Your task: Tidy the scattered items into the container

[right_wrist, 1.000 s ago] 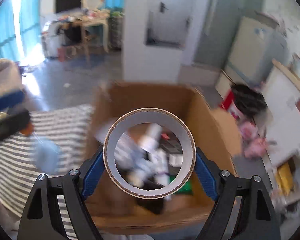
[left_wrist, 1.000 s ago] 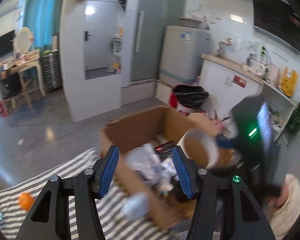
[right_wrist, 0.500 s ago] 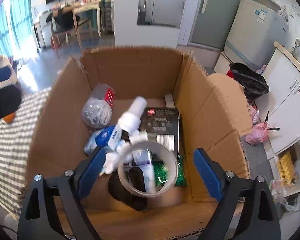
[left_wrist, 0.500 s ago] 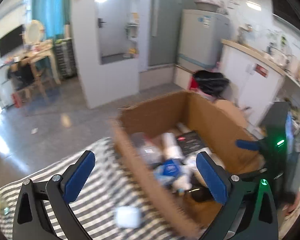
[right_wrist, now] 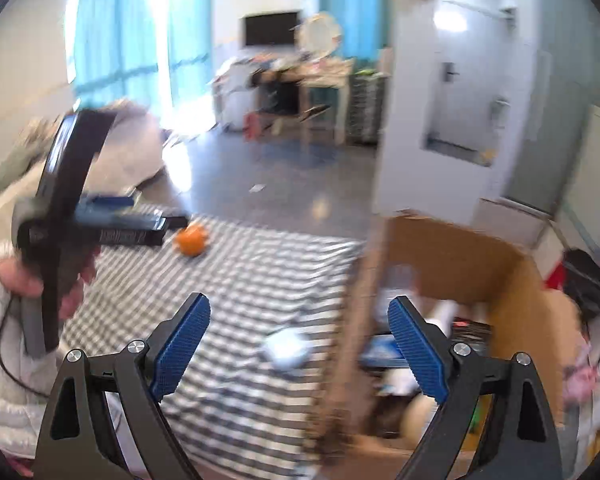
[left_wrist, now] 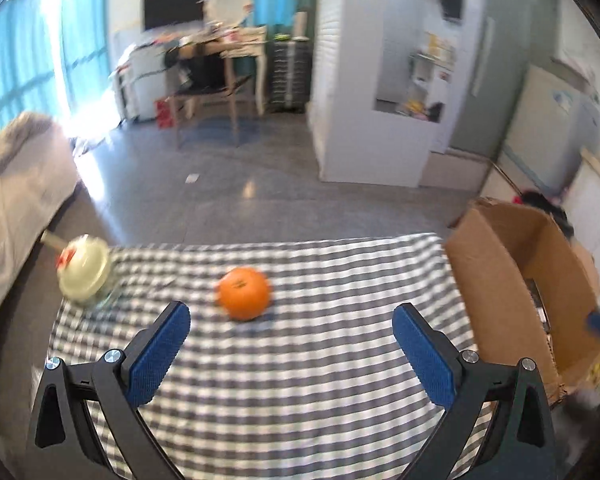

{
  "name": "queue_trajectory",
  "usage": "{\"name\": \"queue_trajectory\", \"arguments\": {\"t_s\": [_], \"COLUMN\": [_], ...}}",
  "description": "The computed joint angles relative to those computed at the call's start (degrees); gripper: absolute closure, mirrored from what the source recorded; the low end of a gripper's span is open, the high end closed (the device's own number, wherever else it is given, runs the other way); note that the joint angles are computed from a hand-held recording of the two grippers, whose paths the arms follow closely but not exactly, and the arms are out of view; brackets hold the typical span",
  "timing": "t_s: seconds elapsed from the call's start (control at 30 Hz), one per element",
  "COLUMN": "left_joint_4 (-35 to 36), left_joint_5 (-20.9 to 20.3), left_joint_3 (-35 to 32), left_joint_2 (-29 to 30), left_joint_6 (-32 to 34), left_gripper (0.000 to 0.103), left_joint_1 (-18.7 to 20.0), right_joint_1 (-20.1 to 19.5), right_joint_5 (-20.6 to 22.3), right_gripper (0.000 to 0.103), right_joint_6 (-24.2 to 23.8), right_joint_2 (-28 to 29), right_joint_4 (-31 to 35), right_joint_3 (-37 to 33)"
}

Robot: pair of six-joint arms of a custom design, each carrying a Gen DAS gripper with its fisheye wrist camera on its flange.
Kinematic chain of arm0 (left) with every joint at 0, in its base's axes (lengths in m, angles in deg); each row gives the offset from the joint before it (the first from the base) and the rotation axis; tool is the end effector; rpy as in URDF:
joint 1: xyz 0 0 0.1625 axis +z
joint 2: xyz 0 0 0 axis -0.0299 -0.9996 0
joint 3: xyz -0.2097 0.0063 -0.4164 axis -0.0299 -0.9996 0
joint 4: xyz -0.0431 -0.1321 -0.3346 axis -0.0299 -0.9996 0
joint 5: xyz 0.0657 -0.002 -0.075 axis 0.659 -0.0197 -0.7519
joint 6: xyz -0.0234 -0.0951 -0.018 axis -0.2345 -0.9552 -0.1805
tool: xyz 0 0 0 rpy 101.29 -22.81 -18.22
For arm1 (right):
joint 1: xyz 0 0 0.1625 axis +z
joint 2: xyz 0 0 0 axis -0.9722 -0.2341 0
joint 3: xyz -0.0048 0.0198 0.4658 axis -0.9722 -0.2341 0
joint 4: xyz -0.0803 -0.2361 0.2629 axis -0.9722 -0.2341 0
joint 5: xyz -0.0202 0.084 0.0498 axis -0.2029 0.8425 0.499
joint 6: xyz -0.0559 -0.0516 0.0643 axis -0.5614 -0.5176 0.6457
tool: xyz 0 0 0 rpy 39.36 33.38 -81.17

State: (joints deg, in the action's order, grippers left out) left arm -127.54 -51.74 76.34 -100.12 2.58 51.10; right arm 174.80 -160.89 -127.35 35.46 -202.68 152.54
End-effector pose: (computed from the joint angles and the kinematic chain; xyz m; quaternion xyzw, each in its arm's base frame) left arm -0.2654 -0.6384 0.1313 0.1219 0.8719 -0.3445 0.3260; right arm 0.1801 -0.5743 0.2450 0.3228 -0.8509 0.3019 0.2839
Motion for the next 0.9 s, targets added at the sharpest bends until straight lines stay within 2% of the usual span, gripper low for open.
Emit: {"name": "queue_trajectory", "arguments": {"t_s": [0.2, 0.23, 0.27, 0.33, 0.43, 0.5, 0.63, 0.7, 0.8, 0.87, 0.9], "left_joint_4": [-2.34, -1.95, -1.34, -0.38, 0.73, 0.68, 1.39, 2.02, 2.40, 3.19, 3.75], "left_joint_5": [-0.11, -0.02, -0.11, -0.59, -1.55, -1.92, -3.35, -3.89, -3.56, -3.28, -3.23], "left_joint_3": [3.31, 2.97, 2.35, 0.92, -1.77, -3.08, -5.43, -5.98, -6.24, -6.90, -7.28], "left_joint_2": [-2.25, -2.12, -1.93, -1.08, 0.34, 1.15, 2.37, 2.65, 2.98, 3.25, 3.37], "left_joint_6": [0.68, 0.82, 1.15, 1.64, 2.88, 3.74, 4.71, 4.69, 5.25, 5.04, 4.67], "left_gripper": [0.000, 0.000, 0.000, 0.000, 0.000, 0.000, 0.000, 0.000, 0.000, 0.000, 0.000], "left_joint_1": [2.29, 2.70, 3.31, 4.22, 5.71, 6.32, 7.92, 8.42, 8.80, 9.16, 9.35], "right_joint_1": [0.01, -0.02, 0.26, 0.61, 0.80, 1.21, 1.62, 0.98, -0.74, -1.22, -1.32], "right_joint_5": [-12.31, -14.29, -16.95, -21.19, -24.72, -26.06, -25.64, -25.68, -23.55, -22.27, -22.14], "right_gripper": [0.013, 0.012, 0.012, 0.012, 0.011, 0.012, 0.012, 0.013, 0.018, 0.021, 0.026], "right_joint_6": [2.13, 1.56, -1.31, -5.47, -7.77, -9.15, -11.30, -8.17, -0.25, 1.21, 1.26], "right_joint_2": [11.53, 13.05, 15.17, 18.66, 21.32, 22.44, 24.19, 24.07, 22.08, 21.31, 21.24], "right_joint_4": [0.70, -1.37, -5.84, -10.72, -12.95, -13.26, -12.48, -8.37, 0.04, 1.64, 1.66], "right_joint_3": [-6.44, -6.91, -7.64, -10.04, -13.32, -14.95, -16.85, -17.18, -17.29, -17.37, -17.42]}}
